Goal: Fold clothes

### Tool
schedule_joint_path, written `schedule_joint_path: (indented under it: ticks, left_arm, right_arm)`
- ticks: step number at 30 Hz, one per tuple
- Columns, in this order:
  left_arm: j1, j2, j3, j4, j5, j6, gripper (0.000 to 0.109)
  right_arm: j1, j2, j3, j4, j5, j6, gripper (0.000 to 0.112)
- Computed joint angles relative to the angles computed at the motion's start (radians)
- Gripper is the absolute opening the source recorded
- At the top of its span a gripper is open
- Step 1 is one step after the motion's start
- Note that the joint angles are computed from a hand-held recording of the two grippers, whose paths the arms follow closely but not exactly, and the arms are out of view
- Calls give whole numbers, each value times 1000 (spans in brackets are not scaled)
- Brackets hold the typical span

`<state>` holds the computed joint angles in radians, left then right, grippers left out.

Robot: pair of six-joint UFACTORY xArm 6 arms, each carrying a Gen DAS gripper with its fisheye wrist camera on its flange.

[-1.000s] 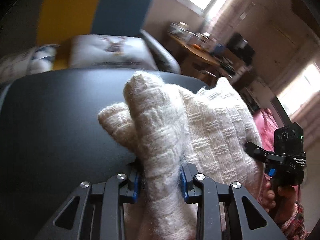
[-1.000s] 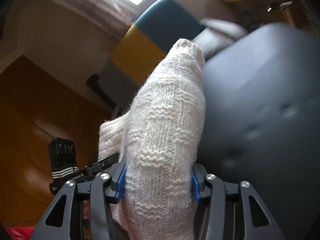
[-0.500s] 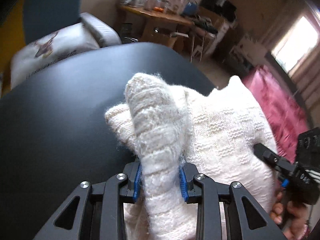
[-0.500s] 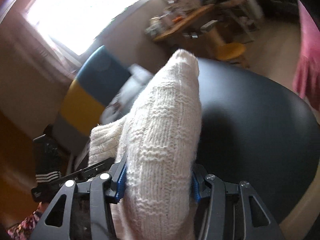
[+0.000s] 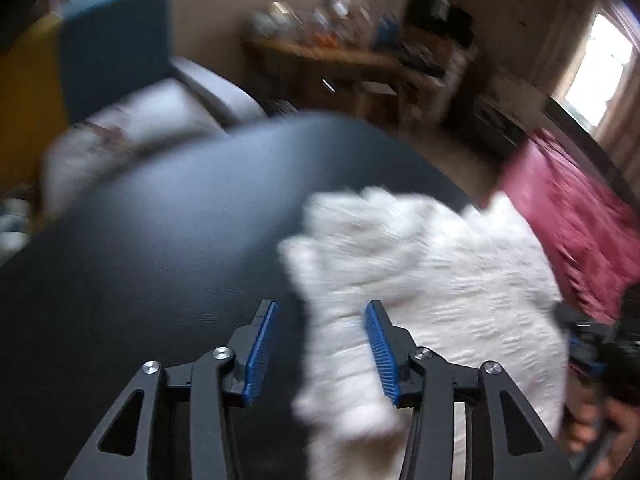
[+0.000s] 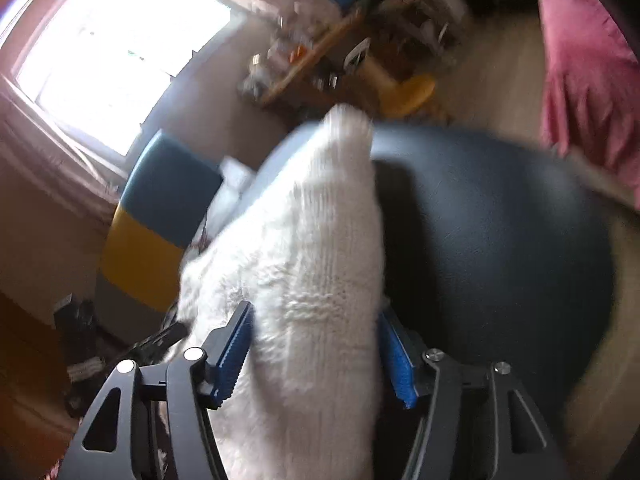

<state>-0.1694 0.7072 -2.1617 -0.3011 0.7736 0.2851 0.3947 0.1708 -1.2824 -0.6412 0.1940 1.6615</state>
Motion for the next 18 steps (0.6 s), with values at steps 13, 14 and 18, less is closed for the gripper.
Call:
schedule_joint_path:
  ticks: [13, 14, 18]
  left_arm:
    - [-71, -207, 424, 18, -204, 202, 33]
    - [-69, -224, 462, 7, -233, 232, 33]
    - [-70, -251, 538, -16, -316, 303, 34]
  right_arm:
    - [245, 135, -314, 29, 534, -570, 28]
    - [251, 142, -307, 43, 539, -564, 28]
    - [272, 134, -259, -56, 549, -451, 28]
